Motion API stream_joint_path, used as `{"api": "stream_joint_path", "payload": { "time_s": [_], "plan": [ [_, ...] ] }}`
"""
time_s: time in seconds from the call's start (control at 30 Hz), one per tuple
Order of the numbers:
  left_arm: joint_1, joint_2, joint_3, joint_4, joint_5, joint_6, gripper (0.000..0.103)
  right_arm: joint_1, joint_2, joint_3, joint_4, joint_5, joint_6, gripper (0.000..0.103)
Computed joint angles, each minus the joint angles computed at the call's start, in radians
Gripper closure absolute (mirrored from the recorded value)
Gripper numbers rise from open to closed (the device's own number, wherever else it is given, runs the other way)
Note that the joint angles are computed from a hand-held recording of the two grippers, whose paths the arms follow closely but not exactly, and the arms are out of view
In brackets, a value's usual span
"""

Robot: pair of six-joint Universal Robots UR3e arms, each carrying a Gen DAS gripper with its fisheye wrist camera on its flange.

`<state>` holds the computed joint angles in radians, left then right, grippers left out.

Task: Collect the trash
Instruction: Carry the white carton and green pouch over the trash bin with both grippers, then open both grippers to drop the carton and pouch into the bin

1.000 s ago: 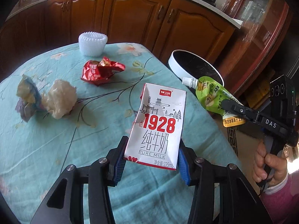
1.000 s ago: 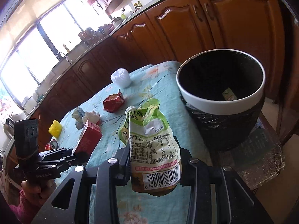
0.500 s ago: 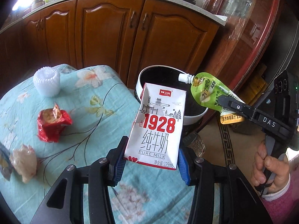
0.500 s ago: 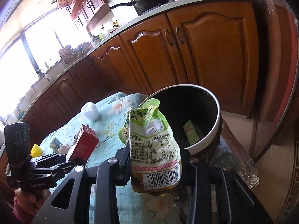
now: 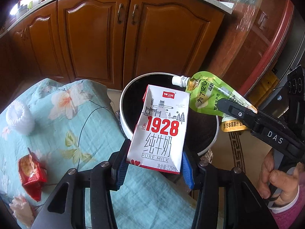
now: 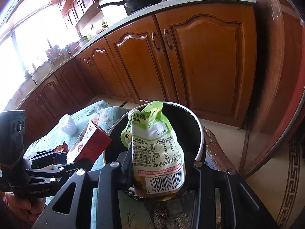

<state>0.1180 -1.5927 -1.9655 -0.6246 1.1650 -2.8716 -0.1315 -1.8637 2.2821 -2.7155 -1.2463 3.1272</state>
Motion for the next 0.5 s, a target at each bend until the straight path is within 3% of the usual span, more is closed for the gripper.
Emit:
{"api": "stream_joint_path", "payload": {
  "time_s": [0.5],
  "plan": [
    [-0.091, -0.217, 0.172, 0.039, 0.08, -0.063, 0.056, -0.004, 0.194, -0.096, -0.024, -0.023, -0.005, 0.065]
  ]
}}
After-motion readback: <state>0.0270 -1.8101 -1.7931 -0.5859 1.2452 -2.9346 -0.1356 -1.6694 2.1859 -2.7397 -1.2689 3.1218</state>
